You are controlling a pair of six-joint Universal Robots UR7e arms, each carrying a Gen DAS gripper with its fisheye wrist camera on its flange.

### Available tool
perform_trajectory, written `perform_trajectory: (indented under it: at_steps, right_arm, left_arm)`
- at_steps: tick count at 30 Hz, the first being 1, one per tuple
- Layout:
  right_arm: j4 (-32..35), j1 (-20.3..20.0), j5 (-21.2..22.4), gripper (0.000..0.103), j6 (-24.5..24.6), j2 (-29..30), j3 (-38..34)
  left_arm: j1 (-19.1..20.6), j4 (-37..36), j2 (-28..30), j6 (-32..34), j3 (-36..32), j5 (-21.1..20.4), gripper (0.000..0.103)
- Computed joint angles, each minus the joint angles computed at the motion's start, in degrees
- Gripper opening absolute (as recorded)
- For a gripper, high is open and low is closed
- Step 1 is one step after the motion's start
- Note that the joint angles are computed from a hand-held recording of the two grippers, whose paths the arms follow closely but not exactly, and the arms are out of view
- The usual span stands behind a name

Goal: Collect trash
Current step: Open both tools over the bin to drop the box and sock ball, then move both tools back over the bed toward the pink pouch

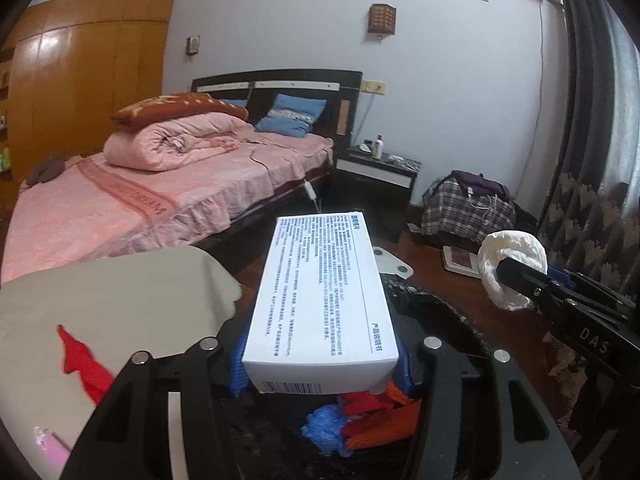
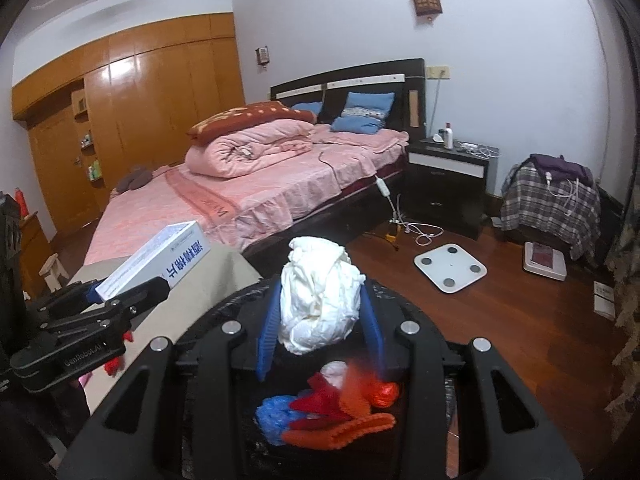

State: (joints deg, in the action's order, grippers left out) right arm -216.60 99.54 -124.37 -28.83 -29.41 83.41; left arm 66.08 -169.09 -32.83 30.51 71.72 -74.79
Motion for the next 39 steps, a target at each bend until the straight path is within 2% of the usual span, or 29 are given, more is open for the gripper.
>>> perform_trajectory:
  at_steps: [3,4,5,6,8,10,14,20,30,39]
  right_arm:
    - [-0.8,-0.5,-0.8,0.040,-0.6,-0.4,0.6]
    - [-0.7,-0.7,-1.3,0.049,-0.5,-0.5,0.7]
    - [-0.6,-0.7,-1.8,0.056,-0.4,-0.5,0.7]
    - [-1.0,-0.8,-2.4,0.068,-0.2,-0.6,0.8]
    - [-2.6,-0.9,-2.6,0.075,-0.4,-0.6,1.3]
    - [-3.7,-0.8,-3.1,0.088,-1.0,-0.6,1.4]
    - [-3.9,-0.5,-2.4,0.096,0.2,-0.7,1.9]
    - [-0.9,0.8,-1.0,0.097,2.6,0.9,0.0]
    - [9.2,4.1,2.7,0.097,4.2,7.2,-8.0]
    - [16.3,6.2,5.0,0.097,4.9,12.0,-14.4]
  left_arm:
    - [0.0,2.7,1.3,-0.5,-1.4,-1.2,0.055]
    - [0.0,3.7,1.7,-0.6,-1.9,-1.6,0.056]
    - [0.1,4.8,1.9,-0.7,-2.2,-1.9,0.062]
    - [0.2,5.0,1.9,-0.8,-2.1,-1.9,0.066]
    - [0.4,5.1,1.9,-0.8,-2.0,-2.3,0.071]
    - [0.6,4.8,1.5,-0.6,-1.8,-2.0,0.075]
    - [1.3,3.0,0.2,-0.3,-1.1,-0.5,0.083]
    - [2.9,-1.1,-3.4,-1.1,1.2,3.4,0.087]
    - [6.0,-8.5,-8.8,0.9,5.3,11.0,0.089]
    - [8.9,-10.4,-11.9,0.7,6.9,15.1,0.090]
